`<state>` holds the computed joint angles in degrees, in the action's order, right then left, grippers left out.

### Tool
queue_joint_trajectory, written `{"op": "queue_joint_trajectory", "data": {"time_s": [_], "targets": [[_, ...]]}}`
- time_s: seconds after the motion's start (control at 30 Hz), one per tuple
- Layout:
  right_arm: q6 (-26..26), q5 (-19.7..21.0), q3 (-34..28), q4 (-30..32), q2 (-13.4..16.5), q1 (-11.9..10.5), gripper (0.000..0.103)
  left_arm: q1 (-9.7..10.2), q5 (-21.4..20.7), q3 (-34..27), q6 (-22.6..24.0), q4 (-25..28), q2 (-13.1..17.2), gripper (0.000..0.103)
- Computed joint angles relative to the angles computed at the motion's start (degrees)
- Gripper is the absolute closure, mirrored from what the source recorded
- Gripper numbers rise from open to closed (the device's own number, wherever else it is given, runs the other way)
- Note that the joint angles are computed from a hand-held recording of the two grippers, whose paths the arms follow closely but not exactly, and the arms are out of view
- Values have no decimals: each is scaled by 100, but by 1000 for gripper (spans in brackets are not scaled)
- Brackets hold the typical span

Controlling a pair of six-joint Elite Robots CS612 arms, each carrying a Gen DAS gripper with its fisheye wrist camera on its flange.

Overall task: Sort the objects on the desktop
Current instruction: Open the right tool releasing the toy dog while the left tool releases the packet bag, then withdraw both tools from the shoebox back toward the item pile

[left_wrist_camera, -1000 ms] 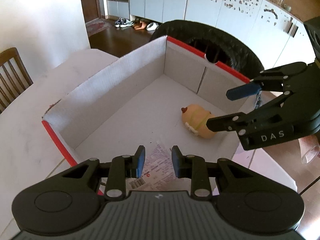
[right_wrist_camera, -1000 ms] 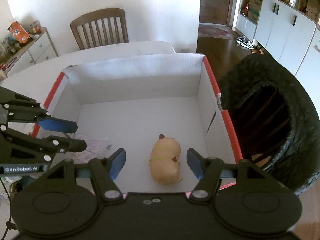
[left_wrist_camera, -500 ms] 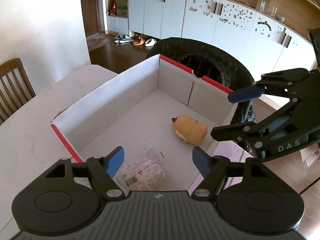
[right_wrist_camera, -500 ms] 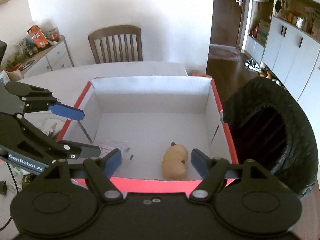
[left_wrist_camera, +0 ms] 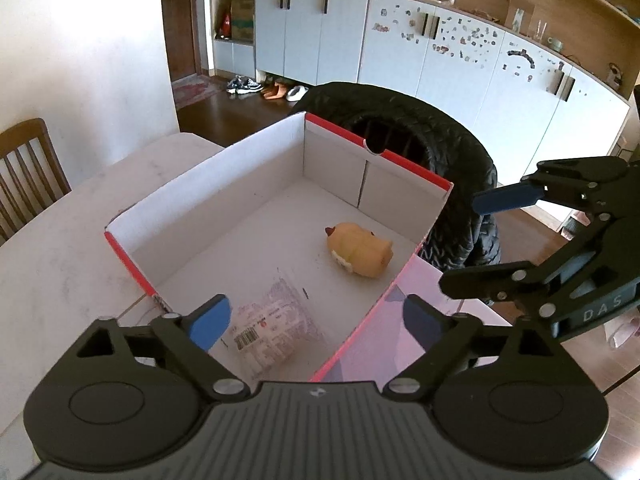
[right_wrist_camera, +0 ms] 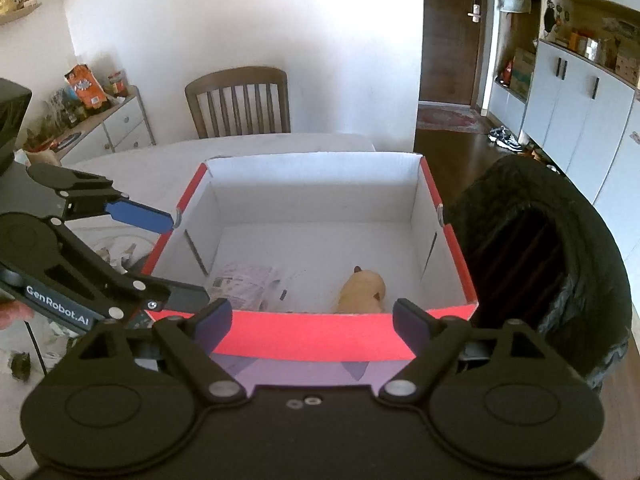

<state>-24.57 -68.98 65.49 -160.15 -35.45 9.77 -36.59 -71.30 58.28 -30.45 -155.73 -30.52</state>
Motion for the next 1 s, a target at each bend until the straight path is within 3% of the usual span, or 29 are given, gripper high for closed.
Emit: {"op": "queue_joint_trajectory", "data": {"time_s": [0.07, 0.53, 0.63, 1.0], "targets": [[106, 56, 148, -140, -69, -15, 15, -18, -22, 147, -49, -157, -63, 1], [577, 100, 1087, -877, -493, 55, 15, -209, 354, 1263, -672, -971, -569, 0], [642, -1, 1222, -987, -538, 117, 15, -260, 522, 1587, -767, -1491, -658, 0], [888, -322, 1572, -1279, -642, 354, 15, -342, 644, 2349, -872, -1813, -1036, 0]]}}
